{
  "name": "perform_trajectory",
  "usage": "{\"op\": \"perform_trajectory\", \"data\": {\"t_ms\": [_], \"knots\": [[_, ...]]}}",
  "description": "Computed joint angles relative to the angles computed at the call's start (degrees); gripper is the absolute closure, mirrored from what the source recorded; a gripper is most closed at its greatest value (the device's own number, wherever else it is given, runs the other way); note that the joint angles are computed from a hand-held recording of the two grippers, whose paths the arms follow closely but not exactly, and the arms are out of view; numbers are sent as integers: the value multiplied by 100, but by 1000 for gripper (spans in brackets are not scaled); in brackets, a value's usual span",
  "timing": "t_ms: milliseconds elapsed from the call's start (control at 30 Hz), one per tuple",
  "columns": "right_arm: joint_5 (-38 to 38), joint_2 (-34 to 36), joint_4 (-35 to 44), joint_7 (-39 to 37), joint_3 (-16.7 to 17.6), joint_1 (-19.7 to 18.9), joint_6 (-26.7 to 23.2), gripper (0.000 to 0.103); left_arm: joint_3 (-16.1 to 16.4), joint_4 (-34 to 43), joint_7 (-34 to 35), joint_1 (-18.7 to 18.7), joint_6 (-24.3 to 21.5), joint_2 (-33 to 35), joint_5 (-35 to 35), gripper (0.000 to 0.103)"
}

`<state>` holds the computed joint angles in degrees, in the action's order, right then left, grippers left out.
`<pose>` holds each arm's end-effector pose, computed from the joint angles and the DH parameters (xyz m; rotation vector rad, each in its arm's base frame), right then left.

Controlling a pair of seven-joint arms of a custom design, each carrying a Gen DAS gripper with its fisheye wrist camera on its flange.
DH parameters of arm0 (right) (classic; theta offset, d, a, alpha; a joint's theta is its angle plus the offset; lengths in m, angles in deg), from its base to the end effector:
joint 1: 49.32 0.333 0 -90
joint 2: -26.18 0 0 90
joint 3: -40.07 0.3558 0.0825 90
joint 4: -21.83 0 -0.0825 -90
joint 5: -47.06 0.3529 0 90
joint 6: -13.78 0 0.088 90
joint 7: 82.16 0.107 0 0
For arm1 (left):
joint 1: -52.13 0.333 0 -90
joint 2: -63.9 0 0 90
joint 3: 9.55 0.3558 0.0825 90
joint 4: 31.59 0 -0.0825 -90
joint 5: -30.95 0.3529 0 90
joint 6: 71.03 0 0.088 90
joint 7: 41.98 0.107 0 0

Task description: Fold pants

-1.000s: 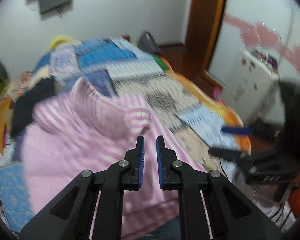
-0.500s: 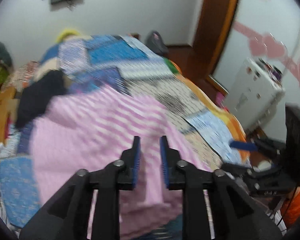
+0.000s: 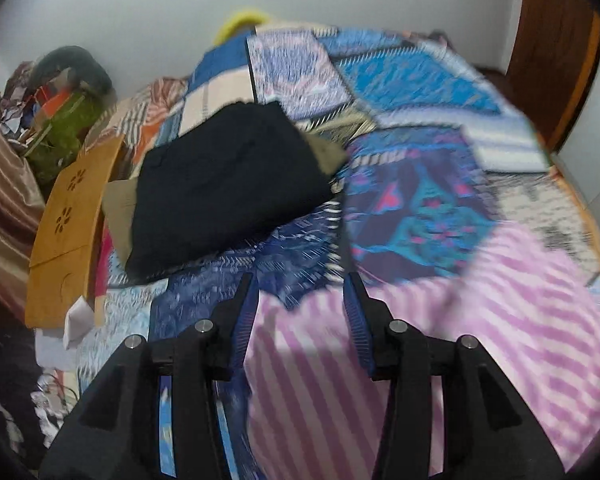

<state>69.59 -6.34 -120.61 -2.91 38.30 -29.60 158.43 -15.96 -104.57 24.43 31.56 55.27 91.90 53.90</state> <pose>0.3552 0.1084 0.5960 -1.9489 1.5158 -0.1825 0.6636 -0.2985 0.5666 -1.6843 2.0593 -0.4164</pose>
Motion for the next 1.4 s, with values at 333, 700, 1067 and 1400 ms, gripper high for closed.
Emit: {"op": "perform_trajectory", "data": {"t_ms": [333,700,1067,1400], "knots": [[247,813,553,-713,-306,26,112,34,-272,226,1378,342,-163,469,-860,58],[-478,2271,1893,-373,-30,-940,347,37,-451,-2795,1406,765,807,-1576,-1596,58],[-542,1070,1292,-376,-104,-926,354,37,-752,-4614,341,601,1954,-2901,-2051,57],[-352,1299,1677,-844,-121,-538,301,36,-661,-3957,-66,717,1864,-2838,-1816,42]]}}
